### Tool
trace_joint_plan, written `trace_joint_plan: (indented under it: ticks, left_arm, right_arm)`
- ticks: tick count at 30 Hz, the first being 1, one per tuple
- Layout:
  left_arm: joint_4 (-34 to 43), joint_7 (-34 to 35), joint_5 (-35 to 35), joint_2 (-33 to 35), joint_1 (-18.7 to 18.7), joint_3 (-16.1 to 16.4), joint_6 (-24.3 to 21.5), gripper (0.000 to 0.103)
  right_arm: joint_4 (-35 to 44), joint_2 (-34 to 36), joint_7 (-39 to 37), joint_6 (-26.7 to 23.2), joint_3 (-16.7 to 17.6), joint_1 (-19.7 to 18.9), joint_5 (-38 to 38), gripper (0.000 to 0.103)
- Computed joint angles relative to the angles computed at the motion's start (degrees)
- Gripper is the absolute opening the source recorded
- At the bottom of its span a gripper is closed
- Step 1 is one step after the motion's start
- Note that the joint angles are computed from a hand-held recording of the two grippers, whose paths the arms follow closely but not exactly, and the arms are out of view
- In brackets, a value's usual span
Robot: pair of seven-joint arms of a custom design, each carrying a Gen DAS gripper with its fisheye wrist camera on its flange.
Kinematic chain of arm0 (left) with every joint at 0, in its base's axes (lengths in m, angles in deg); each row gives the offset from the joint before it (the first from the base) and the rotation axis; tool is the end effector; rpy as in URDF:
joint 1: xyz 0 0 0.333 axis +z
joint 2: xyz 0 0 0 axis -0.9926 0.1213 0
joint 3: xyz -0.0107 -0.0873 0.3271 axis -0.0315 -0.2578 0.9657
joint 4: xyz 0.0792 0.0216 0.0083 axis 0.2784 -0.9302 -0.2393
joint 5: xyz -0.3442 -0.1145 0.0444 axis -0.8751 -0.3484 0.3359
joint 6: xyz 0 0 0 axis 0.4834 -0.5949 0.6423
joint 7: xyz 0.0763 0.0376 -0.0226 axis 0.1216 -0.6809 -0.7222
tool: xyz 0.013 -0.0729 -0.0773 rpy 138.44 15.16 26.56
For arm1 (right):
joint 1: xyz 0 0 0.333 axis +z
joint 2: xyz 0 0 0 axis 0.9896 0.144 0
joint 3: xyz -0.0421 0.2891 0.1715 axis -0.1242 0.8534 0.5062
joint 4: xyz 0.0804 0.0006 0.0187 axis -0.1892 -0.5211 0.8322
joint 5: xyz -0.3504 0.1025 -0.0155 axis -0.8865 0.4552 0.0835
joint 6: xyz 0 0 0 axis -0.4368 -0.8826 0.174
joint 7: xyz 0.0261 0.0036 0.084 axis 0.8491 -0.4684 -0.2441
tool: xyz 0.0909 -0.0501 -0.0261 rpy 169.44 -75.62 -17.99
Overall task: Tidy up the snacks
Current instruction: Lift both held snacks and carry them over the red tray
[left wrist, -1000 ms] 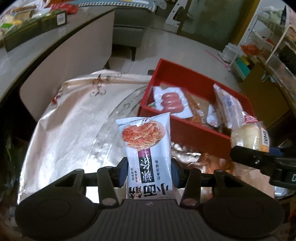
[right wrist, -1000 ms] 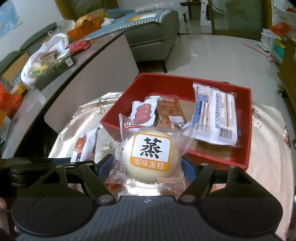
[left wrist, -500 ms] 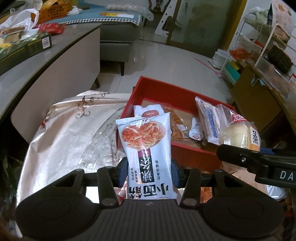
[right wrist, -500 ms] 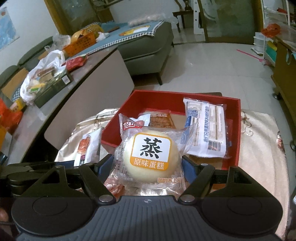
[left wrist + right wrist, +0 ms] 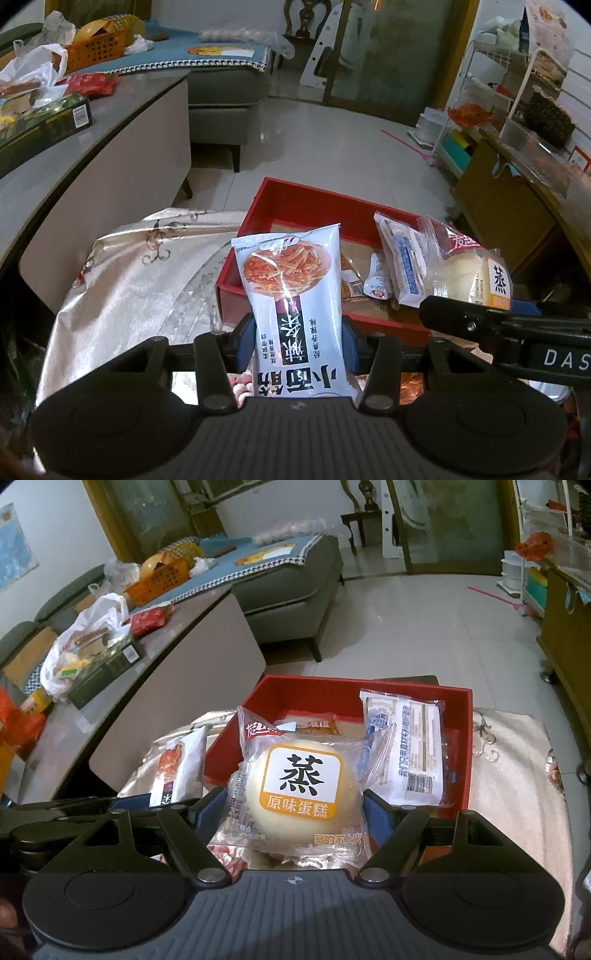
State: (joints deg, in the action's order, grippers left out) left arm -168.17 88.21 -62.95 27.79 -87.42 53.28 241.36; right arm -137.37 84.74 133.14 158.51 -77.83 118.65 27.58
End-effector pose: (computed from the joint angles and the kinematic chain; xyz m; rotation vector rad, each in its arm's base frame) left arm 0.6181 -0.1842 0.5358 -1.7158 2.0603 -0.9111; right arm 0.5898 0.4149 0.5732 -1.6218 1.7285 -0.4069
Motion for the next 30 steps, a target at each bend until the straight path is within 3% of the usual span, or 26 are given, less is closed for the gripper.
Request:
trace_joint_plan:
  ticks: [12,23,30]
  left_arm:
    - [5.07,-5.23,6.87,3.72,-2.36,1.47,2.36,0.04]
    - [16.09,-9.98,12.12,11.44,-3.9,2.13,-0.03,0.04]
    - [24.79,-10.25,15.66,18.01,-5.69,2.63,-3.34,0.04]
  right_arm:
    - [0.04,0.11,2.16,1.52,-1.24,-0.45,-1.1,0.082]
    - [2.9,2.67,3.57,0.26,-2.43,-1.81,-0.69,0.082]
    - [8.23,6.89,0.64,-2.31,-2.3,-3.28,1.62,0.082]
